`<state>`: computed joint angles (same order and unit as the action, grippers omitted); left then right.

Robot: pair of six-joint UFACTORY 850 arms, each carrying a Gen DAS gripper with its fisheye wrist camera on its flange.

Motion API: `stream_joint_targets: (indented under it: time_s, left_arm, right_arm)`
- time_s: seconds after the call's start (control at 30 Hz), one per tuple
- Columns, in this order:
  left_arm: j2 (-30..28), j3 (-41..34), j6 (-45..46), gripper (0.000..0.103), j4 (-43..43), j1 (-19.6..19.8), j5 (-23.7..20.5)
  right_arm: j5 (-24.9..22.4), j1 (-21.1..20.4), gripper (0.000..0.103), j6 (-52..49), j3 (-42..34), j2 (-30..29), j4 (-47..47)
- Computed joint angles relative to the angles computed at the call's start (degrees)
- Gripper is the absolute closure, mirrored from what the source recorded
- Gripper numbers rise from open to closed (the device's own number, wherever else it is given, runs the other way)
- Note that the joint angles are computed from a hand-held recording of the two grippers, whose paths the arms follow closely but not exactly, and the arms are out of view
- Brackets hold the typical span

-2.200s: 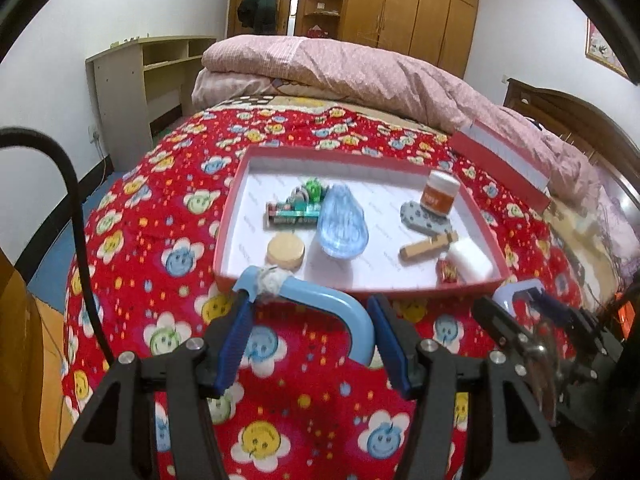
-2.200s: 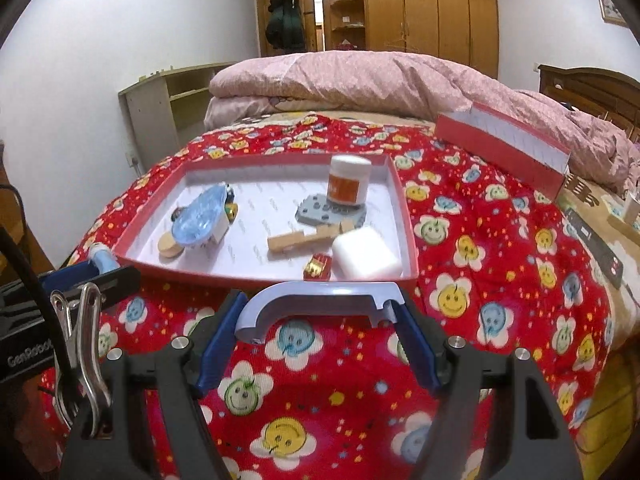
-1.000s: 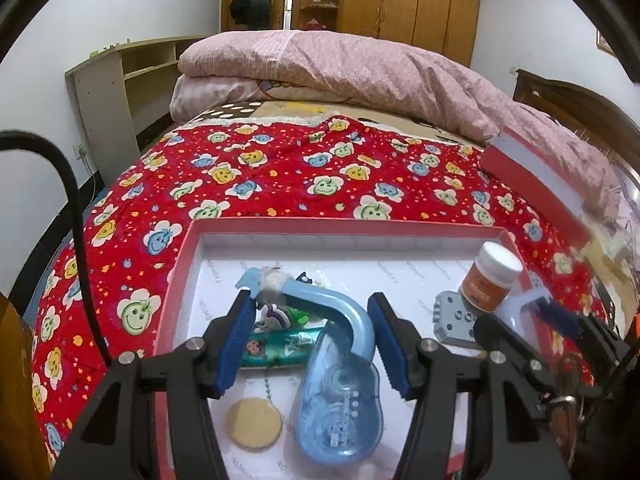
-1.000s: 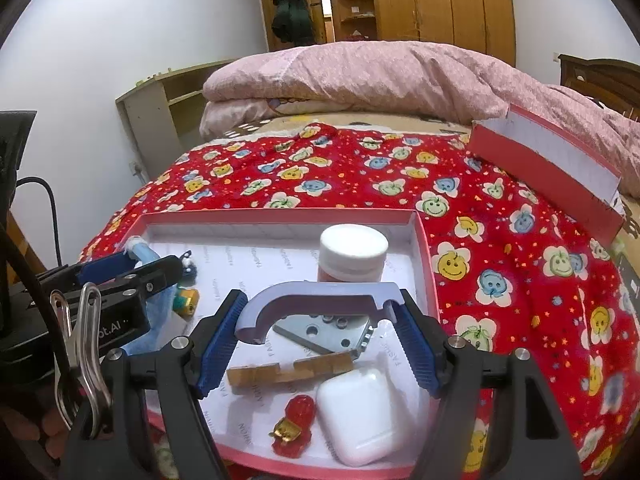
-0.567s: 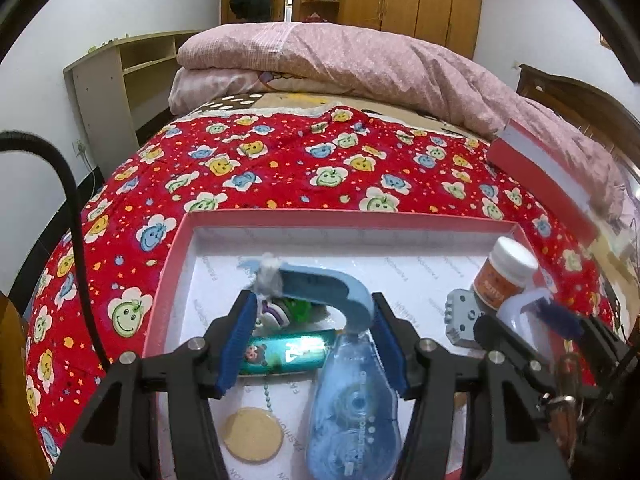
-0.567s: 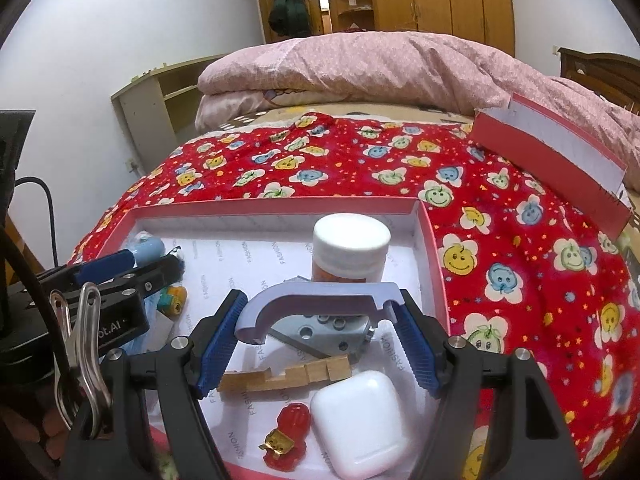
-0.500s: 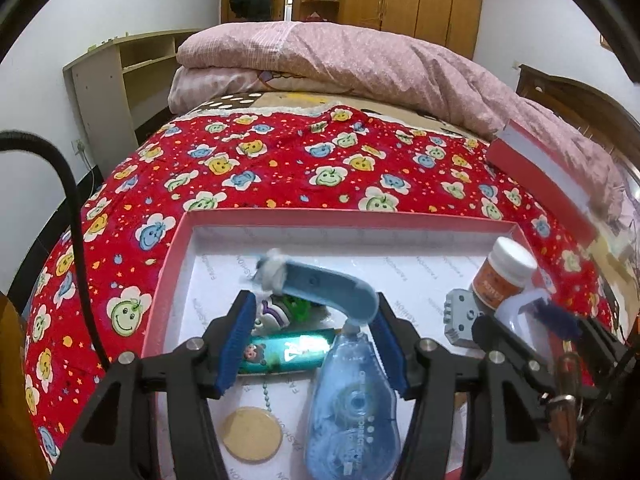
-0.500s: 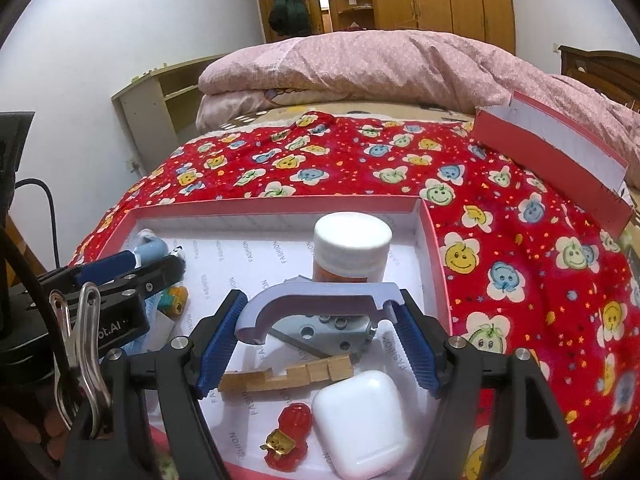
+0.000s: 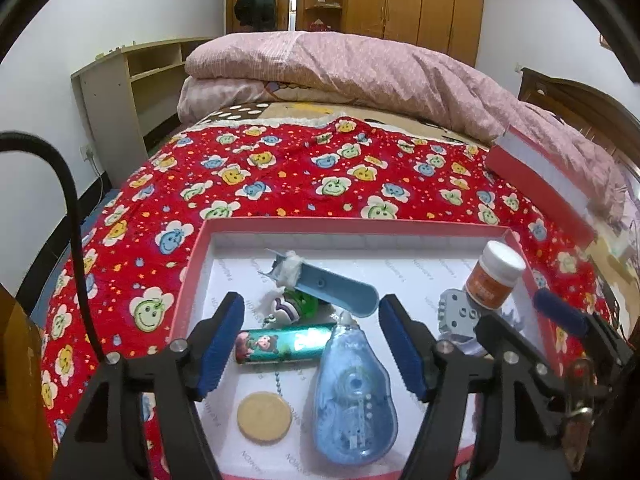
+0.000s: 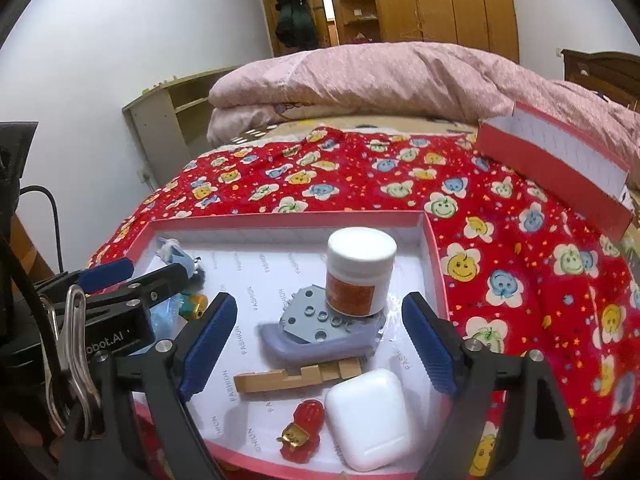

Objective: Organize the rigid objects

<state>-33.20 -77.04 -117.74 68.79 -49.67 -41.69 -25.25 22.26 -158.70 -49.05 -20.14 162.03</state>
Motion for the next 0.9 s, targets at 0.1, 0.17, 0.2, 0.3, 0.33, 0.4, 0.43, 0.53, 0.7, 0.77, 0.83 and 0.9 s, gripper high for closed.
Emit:
stream_joint_targets:
  time_s: [0.1, 0.17, 0.2, 0.3, 0.33, 0.4, 0.43, 0.53, 0.7, 0.77, 0.83, 0.9]
  left_arm:
    - [0.92, 0.66, -0.2, 0.03, -0.12, -0.68, -0.43]
    - [1.67, 1.3, -0.62, 0.029, 0.1, -1.32, -1.09]
    - [1.97, 1.55, -0.7, 0.029, 0.08, -1.67, -1.53]
    - [2.87, 2.14, -0.66, 0.029, -0.19, -2.72, -2.98]
    - [3.15, 2.35, -0.79, 0.029, -0.2, -3.0, -3.27]
    - [3.89, 2.95, -1.21, 0.029, -0.3, -3.69, -3.9]
    - [4.33, 3.37, -1.58, 0.029, -0.34, -4.11, -4.25]
    - [5.29, 4.22, -2.07, 0.029, -0.91, -5.29, -5.12]
    - [6.55, 5.59, -1.99, 0.029, -2.84, -7.51, -6.52]
    - [6.85, 6.05, -1.97, 0.029, -3.82, -8.21, -6.78]
    - [7.08, 6.57, -2.31, 0.029, -4.73, -8.88, -6.63]
    - [7.18, 7.11, -2.73, 0.029, -5.47, -9.35, -6.2]
  right_arm:
    - [-0.32, 0.16, 0.016, -1.05, 1.21, 1.34, 0.88]
    - [-0.77, 0.16, 0.016, -1.33, 2.13, 2.25, 1.11]
    - [-0.99, 0.17, 0.016, -1.44, 2.63, 2.71, 1.23]
    - [-1.48, 0.24, 0.016, -1.38, 4.09, 4.25, 1.07]
    - [-1.68, 0.28, 0.016, -1.61, 4.52, 4.65, 1.27]
    - [-2.16, 0.39, 0.016, -2.19, 5.73, 5.89, 1.73]
    - [-2.41, 0.47, 0.016, -2.53, 6.55, 6.7, 1.97]
    - [-3.16, 0.66, 0.016, -3.23, 8.47, 8.63, 2.27]
    - [-3.77, 1.32, 0.016, -5.77, 12.13, 12.33, 3.61]
    - [-3.64, 1.55, 0.016, -5.98, 13.27, 13.39, 3.65]
    - [-3.45, 1.86, 0.016, -6.41, 14.53, 14.33, 4.02]
    - [-3.38, 2.07, 0.016, -7.15, 15.41, 14.84, 4.75]
